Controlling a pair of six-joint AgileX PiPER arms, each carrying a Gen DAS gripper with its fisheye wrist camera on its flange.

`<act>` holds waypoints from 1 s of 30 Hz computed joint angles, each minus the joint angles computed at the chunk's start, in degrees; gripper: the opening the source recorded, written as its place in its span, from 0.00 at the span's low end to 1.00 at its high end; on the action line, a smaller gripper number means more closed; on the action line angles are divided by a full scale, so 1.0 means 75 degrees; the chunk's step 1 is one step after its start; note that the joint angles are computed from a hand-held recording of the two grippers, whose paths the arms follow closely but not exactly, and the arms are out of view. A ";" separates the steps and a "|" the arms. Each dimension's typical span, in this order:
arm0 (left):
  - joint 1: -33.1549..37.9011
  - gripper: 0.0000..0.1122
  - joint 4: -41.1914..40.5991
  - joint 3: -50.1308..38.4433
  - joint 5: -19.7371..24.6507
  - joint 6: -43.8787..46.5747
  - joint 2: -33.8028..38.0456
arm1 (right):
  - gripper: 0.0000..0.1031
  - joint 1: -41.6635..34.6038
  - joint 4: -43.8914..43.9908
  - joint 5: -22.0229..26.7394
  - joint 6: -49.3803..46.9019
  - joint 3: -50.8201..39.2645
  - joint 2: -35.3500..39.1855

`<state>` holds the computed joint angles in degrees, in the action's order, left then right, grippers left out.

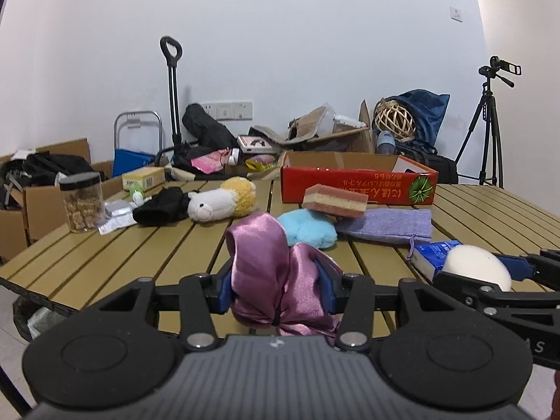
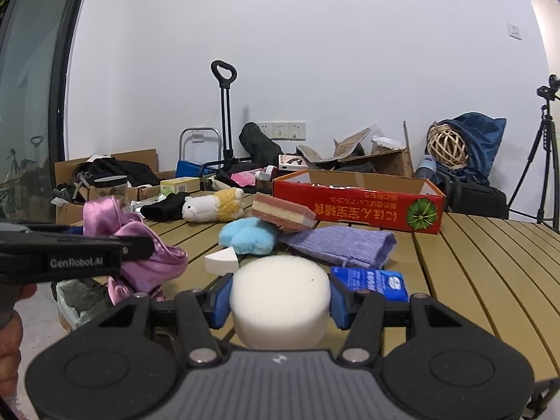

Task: Collect trash
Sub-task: 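Lift the pink bow and foam cylinder and carry both over the black bin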

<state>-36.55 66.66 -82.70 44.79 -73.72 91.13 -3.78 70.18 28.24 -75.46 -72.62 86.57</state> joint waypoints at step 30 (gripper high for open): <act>-0.2141 0.42 -0.1238 0.2363 0.1158 -0.0436 -0.1185 | 0.52 -0.1572 -0.2060 0.1288 0.1095 0.3134 -0.2412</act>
